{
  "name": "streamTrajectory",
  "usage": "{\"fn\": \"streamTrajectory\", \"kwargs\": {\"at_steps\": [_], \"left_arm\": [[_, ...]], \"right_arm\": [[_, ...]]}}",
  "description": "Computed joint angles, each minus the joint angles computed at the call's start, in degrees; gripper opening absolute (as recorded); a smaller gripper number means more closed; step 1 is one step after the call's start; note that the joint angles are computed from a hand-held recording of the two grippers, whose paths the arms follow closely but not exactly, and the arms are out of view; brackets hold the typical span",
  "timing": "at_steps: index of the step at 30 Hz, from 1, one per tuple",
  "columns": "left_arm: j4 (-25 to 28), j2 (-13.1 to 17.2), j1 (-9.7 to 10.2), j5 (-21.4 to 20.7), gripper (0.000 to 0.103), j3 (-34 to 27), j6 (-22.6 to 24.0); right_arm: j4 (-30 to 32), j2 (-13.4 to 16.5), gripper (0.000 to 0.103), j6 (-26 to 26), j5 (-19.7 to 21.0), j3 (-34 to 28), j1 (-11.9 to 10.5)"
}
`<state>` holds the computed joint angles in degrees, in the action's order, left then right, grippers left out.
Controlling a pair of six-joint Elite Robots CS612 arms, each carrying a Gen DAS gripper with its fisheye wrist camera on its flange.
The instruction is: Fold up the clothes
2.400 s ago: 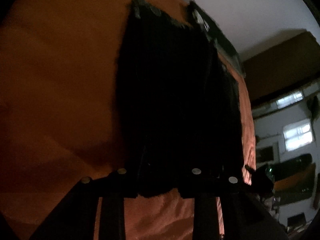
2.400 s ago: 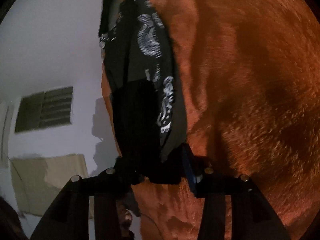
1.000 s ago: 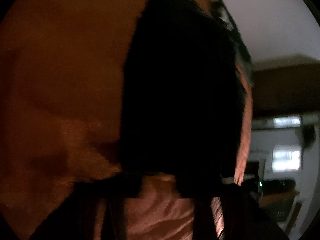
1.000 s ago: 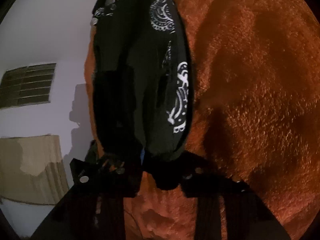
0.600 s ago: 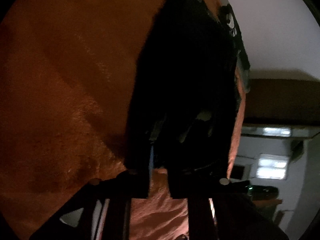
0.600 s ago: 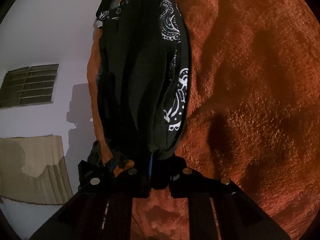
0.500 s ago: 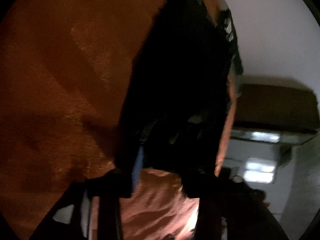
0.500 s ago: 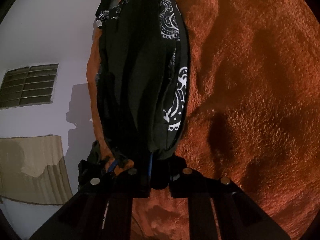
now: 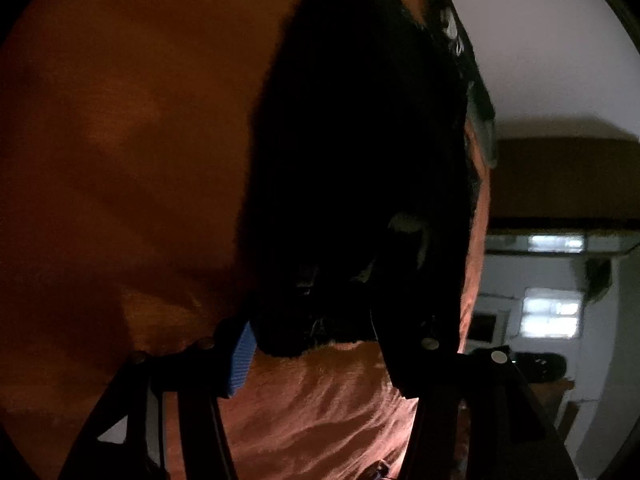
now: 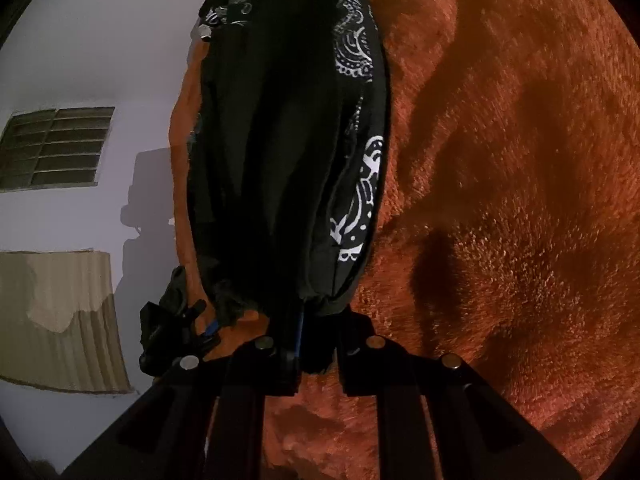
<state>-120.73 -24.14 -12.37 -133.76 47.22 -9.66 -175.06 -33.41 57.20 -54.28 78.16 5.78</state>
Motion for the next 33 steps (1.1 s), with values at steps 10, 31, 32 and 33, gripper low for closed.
{"fn": "streamTrajectory", "kwargs": {"at_steps": [10, 31, 32, 33], "left_arm": [[-20.49, -6.37, -0.11, 0.30, 0.012, 11.01, -3.32], [-3.62, -18.10, 3.23, 2.82, 0.020, 30.26, 14.14], [-2.99, -18.45, 3.80, 3.15, 0.020, 29.51, 16.57], [-3.65, -18.92, 4.09, 4.00, 0.021, 28.94, 18.44]], "right_arm": [[-1.21, -1.21, 0.012, -0.38, -0.78, 1.51, -0.05], [8.50, -9.00, 0.019, -11.64, 5.32, 16.04, 0.45], [9.60, -9.59, 0.023, -14.20, 5.04, 15.89, 0.26], [11.56, -10.41, 0.028, -17.30, 4.02, 15.71, 0.11]]}}
